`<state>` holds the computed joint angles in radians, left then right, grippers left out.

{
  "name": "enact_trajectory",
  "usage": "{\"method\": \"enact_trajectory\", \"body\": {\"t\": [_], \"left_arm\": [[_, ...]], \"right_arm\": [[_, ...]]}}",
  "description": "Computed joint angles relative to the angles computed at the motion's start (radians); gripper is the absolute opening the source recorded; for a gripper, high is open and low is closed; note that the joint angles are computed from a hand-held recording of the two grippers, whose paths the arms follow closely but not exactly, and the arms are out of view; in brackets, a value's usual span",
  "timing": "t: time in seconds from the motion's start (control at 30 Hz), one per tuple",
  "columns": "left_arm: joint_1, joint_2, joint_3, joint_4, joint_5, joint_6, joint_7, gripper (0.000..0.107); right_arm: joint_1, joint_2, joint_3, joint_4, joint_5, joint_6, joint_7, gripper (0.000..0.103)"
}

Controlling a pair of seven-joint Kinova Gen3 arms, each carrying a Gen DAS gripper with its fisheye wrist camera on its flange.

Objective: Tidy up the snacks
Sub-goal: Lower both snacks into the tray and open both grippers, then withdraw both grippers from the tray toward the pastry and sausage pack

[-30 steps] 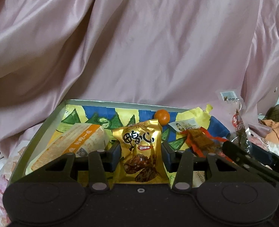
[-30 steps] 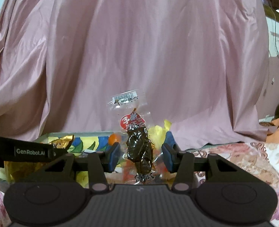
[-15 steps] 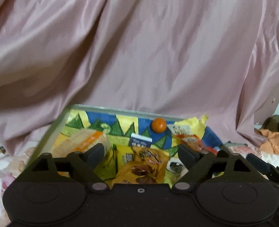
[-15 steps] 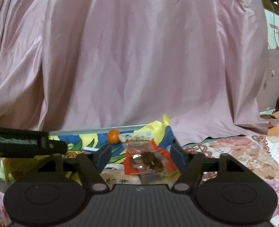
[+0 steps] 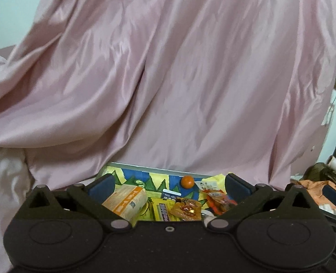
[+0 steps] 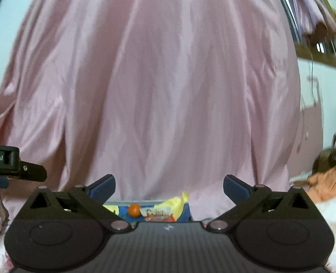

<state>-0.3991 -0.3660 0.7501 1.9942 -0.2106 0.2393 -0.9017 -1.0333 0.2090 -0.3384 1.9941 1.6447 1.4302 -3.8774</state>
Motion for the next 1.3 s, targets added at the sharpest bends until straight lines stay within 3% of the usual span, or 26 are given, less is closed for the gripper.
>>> {"method": "enact_trajectory", "body": {"t": [0.23, 0.4, 0.6, 0.9, 1.3], "left_arm": [[0.157, -0.133, -0.146, 0.082, 0.075, 0.023, -0.028, 0.102], [0.275, -0.183, -0.253, 0.104, 0.125, 0.098, -0.072, 0.102], [0.354, -0.255, -0.324, 0.15, 0.154, 0.148, -0.119, 0.102], [0.408, -0.374, -0.324, 0.236, 0.166, 0.2, -0.216, 0.102], [0.484, -0.428, -0.337, 0.32, 0.231, 0.25, -0.308, 0.102]], "right_arm": [[-0.12, -0.014, -0.057, 0.018, -0.052, 0.192, 0.025, 0.103], [-0.204, -0.008, -0.088, 0.006, -0.11, 0.302, 0.037, 0.103], [-0.264, -0.012, -0.128, -0.029, -0.197, 0.339, 0.085, 0.103], [-0.263, 0.015, -0.263, -0.073, -0.308, 0.363, 0.14, 0.103], [-0.263, 0.076, -0.388, -0.149, -0.435, 0.41, 0.217, 0.103]]}}
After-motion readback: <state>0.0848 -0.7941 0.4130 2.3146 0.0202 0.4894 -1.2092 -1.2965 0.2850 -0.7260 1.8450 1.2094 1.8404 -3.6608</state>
